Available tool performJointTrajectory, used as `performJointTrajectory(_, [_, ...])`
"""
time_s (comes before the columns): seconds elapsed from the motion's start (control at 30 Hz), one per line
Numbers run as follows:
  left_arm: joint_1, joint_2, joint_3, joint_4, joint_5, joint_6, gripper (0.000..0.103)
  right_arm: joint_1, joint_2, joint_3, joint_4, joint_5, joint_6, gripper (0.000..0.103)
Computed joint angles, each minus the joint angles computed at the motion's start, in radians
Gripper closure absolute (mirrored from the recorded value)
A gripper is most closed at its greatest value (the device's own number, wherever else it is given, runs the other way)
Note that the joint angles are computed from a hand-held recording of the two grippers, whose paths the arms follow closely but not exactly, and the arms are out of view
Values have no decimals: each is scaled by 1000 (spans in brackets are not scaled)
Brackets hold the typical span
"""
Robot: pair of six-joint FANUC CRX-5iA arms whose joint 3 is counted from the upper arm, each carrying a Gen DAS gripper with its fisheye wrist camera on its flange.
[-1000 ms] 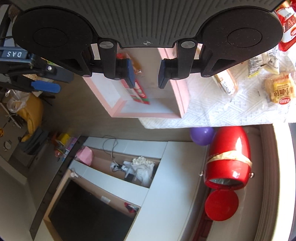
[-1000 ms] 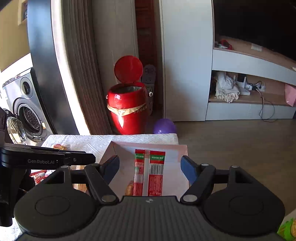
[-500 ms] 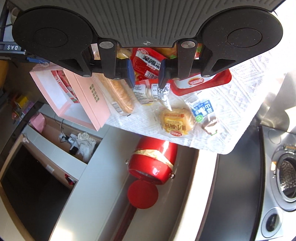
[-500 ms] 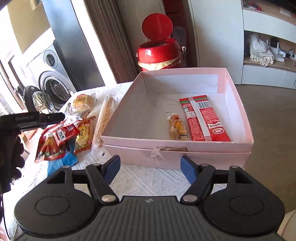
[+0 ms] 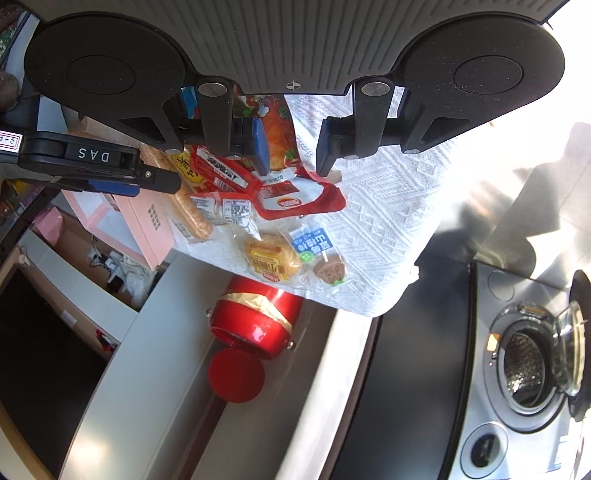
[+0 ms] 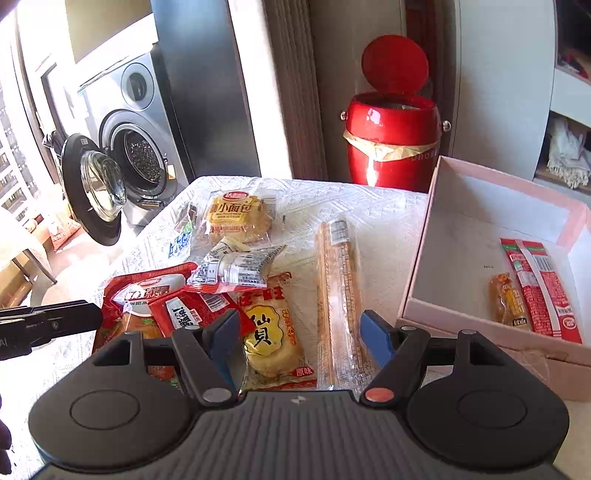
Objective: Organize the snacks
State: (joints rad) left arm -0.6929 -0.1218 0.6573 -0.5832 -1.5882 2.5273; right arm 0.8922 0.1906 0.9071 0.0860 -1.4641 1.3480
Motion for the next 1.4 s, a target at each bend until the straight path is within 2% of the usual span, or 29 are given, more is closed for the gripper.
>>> performJointTrajectory(0.07, [7, -12, -20, -1, -13, 28, 72, 41, -35, -61, 49, 69, 14, 30])
performJointTrajectory(0.13, [11, -20, -32, -4, -28, 55, 72, 40, -35, -35, 5, 74, 53, 29])
performJointTrajectory(0.23, [13, -38, -54, -1, -25, 86, 72, 20, 56, 136, -104, -49, 96, 28])
performJointTrajectory(0.4, [9, -70, -84, -3, 3, 112, 72, 12, 194, 332, -173, -196, 46, 26])
performJointTrajectory(0.5, [6, -73, -80, -12, -1, 128, 72, 5, 211, 349, -226, -196, 1, 23])
performJointTrajectory(0.6, [21, -84, -96, 15, 16, 121, 72, -28, 232, 403, -332, -262, -21, 32])
performJointTrajectory(0.7, [51, -90, -120, 65, 57, 100, 72, -44, 125, 251, -354, -214, 4, 43])
performJointTrajectory(0.8, [78, -79, -128, 118, 106, 76, 72, -80, 35, 160, -384, -221, 4, 49])
performJointTrajectory(0.9, [99, -57, -120, 172, 161, 20, 72, -85, -54, 58, -331, -198, 6, 51])
performJointTrajectory(1.0, [117, -6, -53, 183, 166, -92, 72, -91, -144, -49, -239, -156, 10, 51])
performJointTrajectory(1.07, [133, 57, 43, 133, 115, -159, 72, -53, -204, -151, -94, -110, 6, 48])
performJointTrajectory(1.1, [148, 86, 84, 121, 85, -175, 72, -37, -227, -193, -40, -92, 3, 43])
performJointTrajectory(1.17, [234, 145, 155, 159, 46, -187, 72, -8, -288, -310, 74, -42, -9, 40])
performJointTrajectory(1.2, [287, 165, 167, 202, 51, -177, 72, 2, -308, -351, 111, -26, -19, 33])
performJointTrajectory(1.23, [347, 190, 180, 249, 55, -165, 72, 10, -327, -391, 141, -10, -31, 29])
performJointTrajectory(1.27, [376, 222, 212, 258, 32, -158, 72, 17, -345, -431, 167, 5, -49, 29])
performJointTrajectory(1.37, [409, 323, 324, 248, -69, -200, 71, 17, -372, -497, 185, 10, -106, 28])
performJointTrajectory(1.4, [414, 344, 340, 247, -87, -233, 63, 19, -395, -534, 191, 39, -130, 25])
